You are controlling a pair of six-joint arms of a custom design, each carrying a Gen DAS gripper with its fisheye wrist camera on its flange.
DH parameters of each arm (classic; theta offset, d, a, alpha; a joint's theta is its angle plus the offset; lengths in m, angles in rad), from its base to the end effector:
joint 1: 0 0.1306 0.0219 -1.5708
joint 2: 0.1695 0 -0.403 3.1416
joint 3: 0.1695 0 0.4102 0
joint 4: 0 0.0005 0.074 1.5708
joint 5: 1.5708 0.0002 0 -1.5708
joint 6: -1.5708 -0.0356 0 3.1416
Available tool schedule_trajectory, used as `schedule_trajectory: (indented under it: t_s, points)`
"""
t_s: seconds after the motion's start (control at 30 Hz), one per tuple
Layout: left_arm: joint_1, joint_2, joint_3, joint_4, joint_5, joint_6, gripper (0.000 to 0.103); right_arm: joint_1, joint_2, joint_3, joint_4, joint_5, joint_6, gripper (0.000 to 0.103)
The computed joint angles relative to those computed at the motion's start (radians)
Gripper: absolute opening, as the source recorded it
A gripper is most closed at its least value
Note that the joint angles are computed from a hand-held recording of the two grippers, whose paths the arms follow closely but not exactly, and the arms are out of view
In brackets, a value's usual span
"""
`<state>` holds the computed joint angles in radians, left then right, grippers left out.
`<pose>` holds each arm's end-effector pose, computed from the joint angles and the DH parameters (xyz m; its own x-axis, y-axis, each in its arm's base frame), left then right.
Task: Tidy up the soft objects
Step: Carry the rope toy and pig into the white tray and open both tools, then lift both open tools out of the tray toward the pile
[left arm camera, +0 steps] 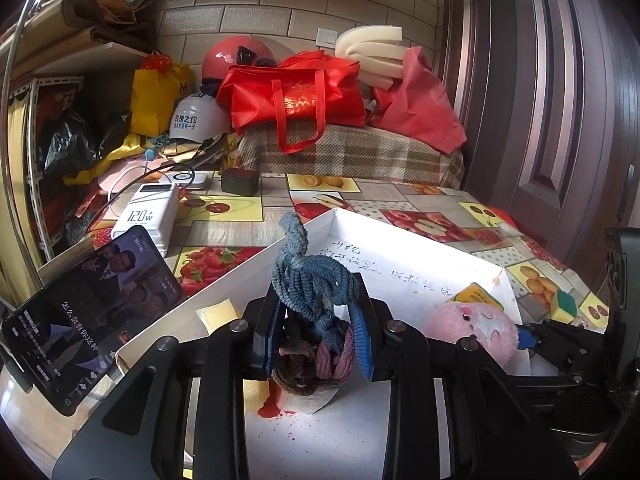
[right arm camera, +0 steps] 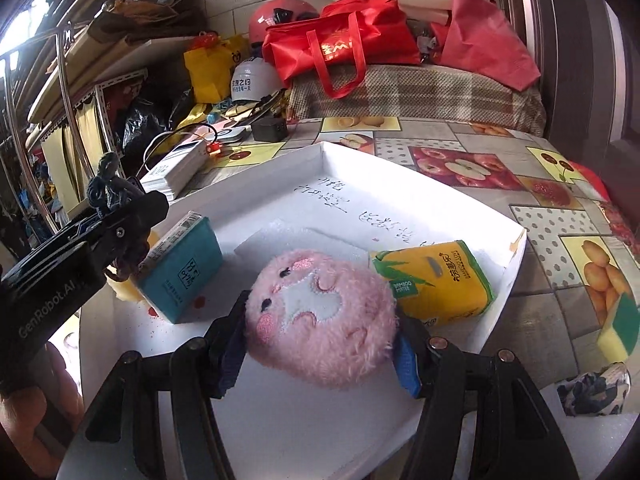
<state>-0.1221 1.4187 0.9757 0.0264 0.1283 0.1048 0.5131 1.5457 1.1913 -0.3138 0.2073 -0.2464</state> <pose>0.4951 -0.0658 0.3133 -0.4242 -0.0525 -0.9040 0.1936 0.9700 -0.1472 0.4829 0.2631 0.3195 -0.6063 -0.0676 -0.7923 -0.1977 0.9779 0.0678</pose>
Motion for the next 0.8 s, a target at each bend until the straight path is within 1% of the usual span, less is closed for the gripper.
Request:
schedule_trajectory:
  t_s: [0.07, 0.1, 0.13, 0.2, 0.27, 0.3, 0.47, 0.63, 0.8]
  points:
    - [-0.005, -0.001, -0.001, 0.001, -0.016, -0.004, 0.046, 0.011, -0.016, -0.02, 0.035, 0.036, 0.009, 0.07]
    - [-0.008, -0.003, -0.003, 0.004, -0.03, -0.005, 0.063, 0.016, -0.023, -0.028, 0.05, 0.054, 0.016, 0.083]
    - [-0.011, -0.006, -0.008, 0.013, -0.044, -0.007, 0.078, 0.02, -0.025, -0.03, 0.061, 0.069, 0.023, 0.088]
    - [-0.014, -0.015, -0.024, 0.042, -0.057, -0.01, 0.087, 0.03, -0.033, -0.04, 0.09, 0.097, 0.041, 0.088]
    - [-0.019, -0.023, -0.038, 0.069, -0.068, -0.017, 0.094, 0.041, -0.04, -0.052, 0.116, 0.127, 0.058, 0.088]
    - [-0.019, -0.025, -0.041, 0.078, -0.07, -0.022, 0.102, 0.046, -0.041, -0.054, 0.127, 0.14, 0.067, 0.089]
    - [-0.022, -0.032, -0.052, 0.095, -0.065, -0.041, 0.103, 0.057, -0.039, -0.056, 0.149, 0.168, 0.098, 0.089]
    - [-0.017, -0.031, -0.047, 0.094, -0.063, -0.024, 0.103, 0.048, -0.036, -0.053, 0.142, 0.157, 0.085, 0.089]
    - [-0.016, -0.03, -0.047, 0.1, -0.074, -0.015, 0.103, 0.048, -0.046, -0.071, 0.17, 0.159, 0.081, 0.089]
